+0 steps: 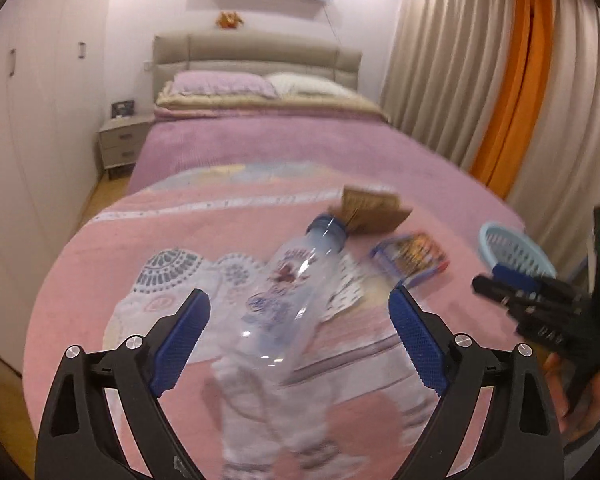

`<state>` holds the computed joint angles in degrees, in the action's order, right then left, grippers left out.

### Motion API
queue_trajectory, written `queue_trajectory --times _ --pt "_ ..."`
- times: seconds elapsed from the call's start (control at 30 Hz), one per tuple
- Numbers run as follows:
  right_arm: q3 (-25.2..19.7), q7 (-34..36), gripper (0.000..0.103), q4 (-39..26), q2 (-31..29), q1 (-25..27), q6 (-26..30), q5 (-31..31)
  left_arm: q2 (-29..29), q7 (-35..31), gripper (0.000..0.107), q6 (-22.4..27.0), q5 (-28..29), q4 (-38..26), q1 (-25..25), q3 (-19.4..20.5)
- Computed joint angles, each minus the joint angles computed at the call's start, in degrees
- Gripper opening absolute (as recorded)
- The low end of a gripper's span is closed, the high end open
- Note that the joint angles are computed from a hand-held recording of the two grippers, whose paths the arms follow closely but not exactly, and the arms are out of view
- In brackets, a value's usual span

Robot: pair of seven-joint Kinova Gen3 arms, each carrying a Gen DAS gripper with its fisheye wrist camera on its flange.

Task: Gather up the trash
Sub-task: 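Grasp the clear plastic milk bottle with the left tool while the right tool grasps the red-blue card box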

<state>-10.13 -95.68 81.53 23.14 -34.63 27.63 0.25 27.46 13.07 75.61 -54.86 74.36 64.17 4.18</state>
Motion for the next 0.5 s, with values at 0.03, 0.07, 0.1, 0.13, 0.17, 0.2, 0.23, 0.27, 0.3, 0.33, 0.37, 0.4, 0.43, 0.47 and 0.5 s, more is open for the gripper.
queue_trajectory --times 0.03,0.07,0.1,0.13,0.17,0.2,0.23,0.27,0.3,0.33,0.37,0.4,0.43,0.47,0.5 --pt "0.17 -0.31 0.051 -0.75 0.47 -0.64 0.71 0.27 -0.51 -0.76 0.088 -0.80 0.75 1.03 -0.94 0.17" --pt "0.19 -0.38 0.051 -0.94 0.60 -0.80 0.89 0.34 -0.92 -2.02 0.088 -1.68 2.06 1.52 -2.32 0.54" --pt "0.20 -0.47 0.051 -1.59 1.02 -1.09 1.48 0.42 -1.61 -2.36 0.088 -2.89 2.83 2.72 -2.90 0.54" --pt "0.22 -0.58 0.051 -2.27 1.40 -1.27 2.12 0.42 -2.23 -3.17 0.088 -4.85 3.57 3.74 -4.40 1.34" --pt "0.11 -0.49 0.051 -2.70 1.68 -1.17 2.51 0.27 -2.23 -3.97 0.088 -5.88 4.32 3.82 -4.96 1.42" --pt "-0.02 -0.48 0.051 -3.56 2.18 -1.16 3.24 0.02 -2.42 -4.94 0.088 -6.95 5.14 4.26 -5.79 1.59" --pt "-0.34 -0.15 0.051 -4.74 2.83 -0.92 4.37 -0.41 -2.53 -6.78 0.088 -8.43 6.21 4.35 -6.91 1.97" --pt "-0.49 0.00 0.051 -6.13 3.51 -0.85 5.77 -0.82 -2.29 -8.21 0.088 -9.54 7.01 4.15 -7.63 2.10" --pt "-0.43 -0.05 0.051 -6.65 3.81 -0.94 6.24 -1.03 -2.19 -9.55 0.088 -10.47 7.85 4.09 -8.27 2.09" --pt "-0.57 -0.03 0.051 -7.56 4.30 -0.77 7.01 -1.56 -1.92 -10.82 0.087 -11.03 8.85 3.76 -8.85 2.01" --pt "-0.60 -0.05 0.051 -8.27 4.68 -0.71 7.57 -1.95 -1.70 -11.87 0.084 -11.50 9.82 3.47 -9.30 1.89" --pt "-0.52 -0.24 0.051 -9.30 5.23 -0.74 8.48 -2.30 -1.42 -12.97 0.082 -11.87 10.89 3.09 -9.75 1.79" --pt "-0.28 -0.69 0.051 -10.52 5.85 -0.93 9.64 -2.52 -0.80 -14.05 0.078 -11.41 11.75 2.17 -9.88 1.57" --pt "-0.23 -1.01 0.051 -11.76 6.51 -0.96 10.85 -2.90 -0.46 -14.72 0.074 -11.04 12.30 1.74 -9.77 1.20" --pt "-0.24 -1.07 0.051 -12.49 6.87 -0.89 11.56 -3.20 -0.15 -15.29 0.070 -10.73 12.74 1.36 -9.65 0.87"
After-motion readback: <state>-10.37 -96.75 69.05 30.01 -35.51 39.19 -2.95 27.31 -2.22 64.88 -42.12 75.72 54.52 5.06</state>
